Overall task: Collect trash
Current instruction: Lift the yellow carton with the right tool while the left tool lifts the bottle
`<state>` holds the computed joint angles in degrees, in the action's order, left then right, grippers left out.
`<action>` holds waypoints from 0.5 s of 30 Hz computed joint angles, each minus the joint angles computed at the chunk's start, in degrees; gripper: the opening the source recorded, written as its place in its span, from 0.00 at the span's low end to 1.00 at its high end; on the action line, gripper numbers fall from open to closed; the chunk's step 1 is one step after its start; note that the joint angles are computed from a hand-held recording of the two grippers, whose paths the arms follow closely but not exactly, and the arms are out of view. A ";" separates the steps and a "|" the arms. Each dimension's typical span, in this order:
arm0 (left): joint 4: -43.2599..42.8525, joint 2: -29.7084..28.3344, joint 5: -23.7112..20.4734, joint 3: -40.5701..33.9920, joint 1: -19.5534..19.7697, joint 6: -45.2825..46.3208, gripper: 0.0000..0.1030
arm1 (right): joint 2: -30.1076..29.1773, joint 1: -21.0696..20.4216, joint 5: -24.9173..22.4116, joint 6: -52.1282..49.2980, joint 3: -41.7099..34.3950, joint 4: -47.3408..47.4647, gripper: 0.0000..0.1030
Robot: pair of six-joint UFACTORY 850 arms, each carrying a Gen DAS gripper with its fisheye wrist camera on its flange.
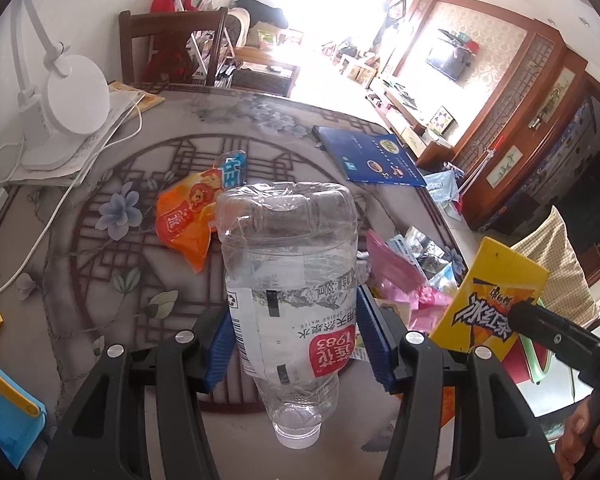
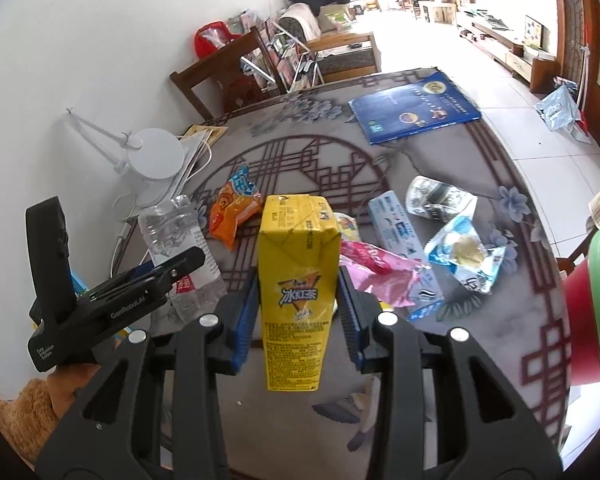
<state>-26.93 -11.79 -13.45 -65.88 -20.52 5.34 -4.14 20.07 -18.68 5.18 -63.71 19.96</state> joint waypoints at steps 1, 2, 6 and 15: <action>0.20 0.20 0.05 0.22 -0.13 -0.31 0.51 | 0.36 -0.15 0.03 0.45 0.31 -0.47 0.36; 0.60 0.45 0.12 0.51 -0.26 -0.83 0.51 | 0.61 -0.28 0.04 0.66 0.54 -0.68 0.36; 4.39 1.17 0.50 1.20 -0.86 -4.64 0.51 | 1.79 -0.88 0.22 2.44 1.89 -1.77 0.36; 15.75 2.26 1.47 1.80 -3.33 -15.75 0.51 | 4.20 -2.52 0.54 -0.51 5.25 1.66 0.36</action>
